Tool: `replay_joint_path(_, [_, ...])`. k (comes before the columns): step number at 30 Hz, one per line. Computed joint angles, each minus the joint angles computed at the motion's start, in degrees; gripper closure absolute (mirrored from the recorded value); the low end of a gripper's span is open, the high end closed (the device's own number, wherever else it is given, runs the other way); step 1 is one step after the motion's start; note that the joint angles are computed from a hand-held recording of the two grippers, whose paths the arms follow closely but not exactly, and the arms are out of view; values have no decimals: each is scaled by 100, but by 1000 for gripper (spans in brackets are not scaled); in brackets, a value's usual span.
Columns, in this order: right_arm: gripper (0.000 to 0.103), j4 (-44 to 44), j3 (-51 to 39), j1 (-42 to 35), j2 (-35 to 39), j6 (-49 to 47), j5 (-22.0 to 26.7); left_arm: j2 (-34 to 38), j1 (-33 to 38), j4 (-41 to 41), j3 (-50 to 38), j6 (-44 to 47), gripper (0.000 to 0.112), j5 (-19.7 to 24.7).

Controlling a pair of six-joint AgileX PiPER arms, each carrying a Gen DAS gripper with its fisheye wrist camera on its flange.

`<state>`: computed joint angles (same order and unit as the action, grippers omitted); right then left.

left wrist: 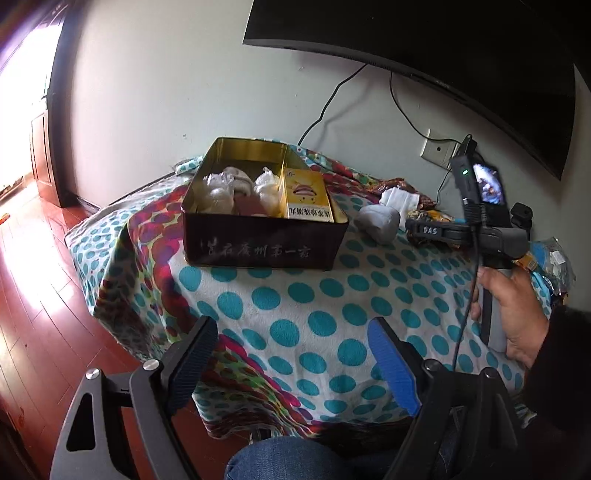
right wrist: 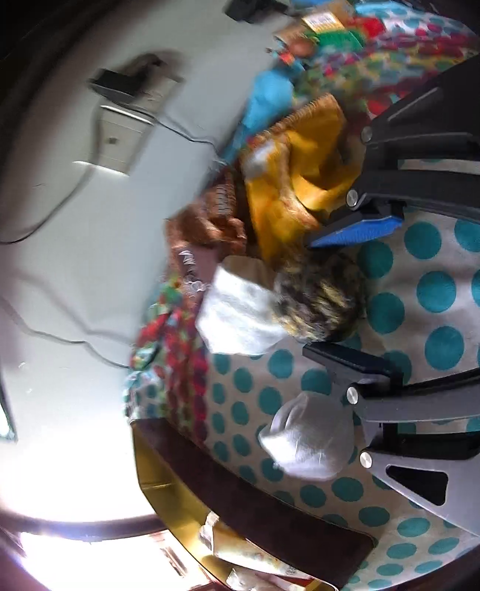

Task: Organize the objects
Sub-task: 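Grasp the knitted yarn ball with the right gripper and carry it to the tin, then drop the yarn ball into the gold tin and withdraw the right gripper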

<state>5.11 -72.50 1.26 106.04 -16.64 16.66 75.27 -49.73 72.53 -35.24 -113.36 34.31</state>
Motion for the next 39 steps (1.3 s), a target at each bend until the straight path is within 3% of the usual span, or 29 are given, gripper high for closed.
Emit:
replay_joint_path(3, [52, 916, -717, -293, 500, -607, 970, -8, 7, -24, -14, 14, 26, -50])
replay_joint_path(4, [53, 1113, -829, -359, 545, -785, 1086, -10, -3, 16, -10, -43, 26, -73])
replay_joint_path(5, [57, 1082, -851, -354, 586, -785, 1078, -1, -39, 45, -17, -66, 26, -54])
replay_joint_path(10, [57, 177, -166, -51, 193, -62, -36, -17, -157, 92, -32, -95, 26, 59])
replay_joint_path(15, [57, -184, -167, 299, 77, 400, -134, 63, -116, -186, -114, 134, 26, 149])
replay_joint_path(26, [57, -963, -1290, 1493, 286, 1510, 619, -110, -151, -214, -95, 67, 26, 498])
replay_joint_path(39, [57, -1805, -2824, 2399, 981, 2274, 1726, -355, 154, -168, 65, -199, 26, 196])
